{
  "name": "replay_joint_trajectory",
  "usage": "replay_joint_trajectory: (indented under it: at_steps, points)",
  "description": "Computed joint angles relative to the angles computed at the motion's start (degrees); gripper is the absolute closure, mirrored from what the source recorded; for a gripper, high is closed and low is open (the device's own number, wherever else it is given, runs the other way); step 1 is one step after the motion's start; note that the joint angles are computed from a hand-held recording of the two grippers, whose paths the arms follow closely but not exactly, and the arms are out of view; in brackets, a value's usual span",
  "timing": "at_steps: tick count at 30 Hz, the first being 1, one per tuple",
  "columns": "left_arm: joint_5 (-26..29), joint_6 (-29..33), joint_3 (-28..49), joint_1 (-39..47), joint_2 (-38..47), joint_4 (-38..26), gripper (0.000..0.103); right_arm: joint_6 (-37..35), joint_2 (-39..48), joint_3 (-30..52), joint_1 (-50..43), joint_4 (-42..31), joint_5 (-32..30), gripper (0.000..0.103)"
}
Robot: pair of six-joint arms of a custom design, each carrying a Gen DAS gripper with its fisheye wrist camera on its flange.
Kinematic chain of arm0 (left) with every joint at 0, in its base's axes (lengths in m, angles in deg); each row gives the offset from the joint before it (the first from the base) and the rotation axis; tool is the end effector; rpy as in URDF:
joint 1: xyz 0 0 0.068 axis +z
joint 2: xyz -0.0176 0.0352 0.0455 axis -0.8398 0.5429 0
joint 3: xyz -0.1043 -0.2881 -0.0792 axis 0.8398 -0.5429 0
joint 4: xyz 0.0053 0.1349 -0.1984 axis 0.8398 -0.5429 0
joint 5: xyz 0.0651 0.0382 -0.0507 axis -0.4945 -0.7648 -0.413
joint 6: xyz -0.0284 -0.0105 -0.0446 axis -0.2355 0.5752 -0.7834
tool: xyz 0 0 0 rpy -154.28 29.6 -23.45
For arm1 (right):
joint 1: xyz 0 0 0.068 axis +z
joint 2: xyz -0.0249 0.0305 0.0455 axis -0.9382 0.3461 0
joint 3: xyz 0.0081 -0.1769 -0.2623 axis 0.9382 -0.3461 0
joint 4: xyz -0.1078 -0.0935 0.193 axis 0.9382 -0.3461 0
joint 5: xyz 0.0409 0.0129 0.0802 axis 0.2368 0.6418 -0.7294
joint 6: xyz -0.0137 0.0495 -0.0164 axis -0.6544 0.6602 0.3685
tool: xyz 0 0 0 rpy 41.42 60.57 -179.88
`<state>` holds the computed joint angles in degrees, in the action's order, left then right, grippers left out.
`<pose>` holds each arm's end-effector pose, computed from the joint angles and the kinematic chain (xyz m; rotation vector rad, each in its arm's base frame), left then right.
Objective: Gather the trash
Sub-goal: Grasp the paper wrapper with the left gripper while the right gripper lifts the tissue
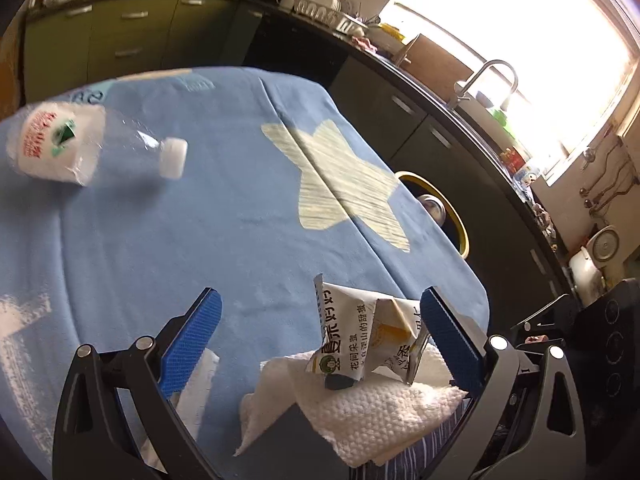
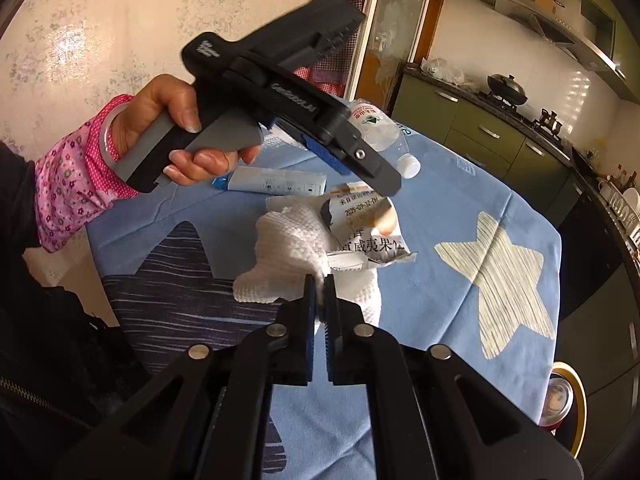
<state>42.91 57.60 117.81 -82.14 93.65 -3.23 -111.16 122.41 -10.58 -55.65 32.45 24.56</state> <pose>0.2002 -0.1019 0.2065 0.0427 2.4394 -0.6891 0.1587 0.0597 0.2642 -1.4838 1.8877 0.4366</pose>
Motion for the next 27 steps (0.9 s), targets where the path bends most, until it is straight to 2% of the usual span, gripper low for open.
replay_joint_trajectory:
  at_steps: [3,5,7,10,12,14,17,23,27]
  points:
    - [5.0,-0.5,-0.6,1.4,2.6,3.7,0.005,-1.1,0.2,-0.2,-1.7,-0.4,-1.5,0.099]
    - [7.8,-1.1,-1.4,1.7,3.4,6.6,0.012,-1.3,0.1,-0.4,-2.0,-0.4,-1.7,0.099]
    - [9.4,-1.4,-1.8,1.4,3.5,7.8,0.029,-1.8,0.6,-0.5,-2.8,-0.2,-2.0,0.099]
    - [10.9,-0.7,-1.2,0.8,4.3,7.0,0.046,-2.2,1.1,-0.5,-3.6,0.0,-2.2,0.099]
    - [10.9,-0.8,-1.3,0.0,4.9,7.6,0.051,-2.5,1.5,-0.4,-4.5,0.1,-2.6,0.099]
    - [10.9,-0.8,-1.8,-0.7,4.2,7.4,0.061,-2.3,2.0,-0.3,-5.1,0.6,-2.7,0.099]
    - [8.2,-0.8,-2.5,-2.7,2.4,7.3,0.068,-1.4,3.2,0.0,-5.5,1.6,-2.4,0.099]
    - [1.8,0.4,-1.7,-3.2,-4.7,4.4,0.076,-0.9,3.4,-0.3,-5.2,2.2,-1.9,0.099]
    - [0.4,-0.8,-0.6,0.4,-6.0,4.0,0.078,-2.7,2.9,0.1,-6.9,0.4,-3.5,0.099]
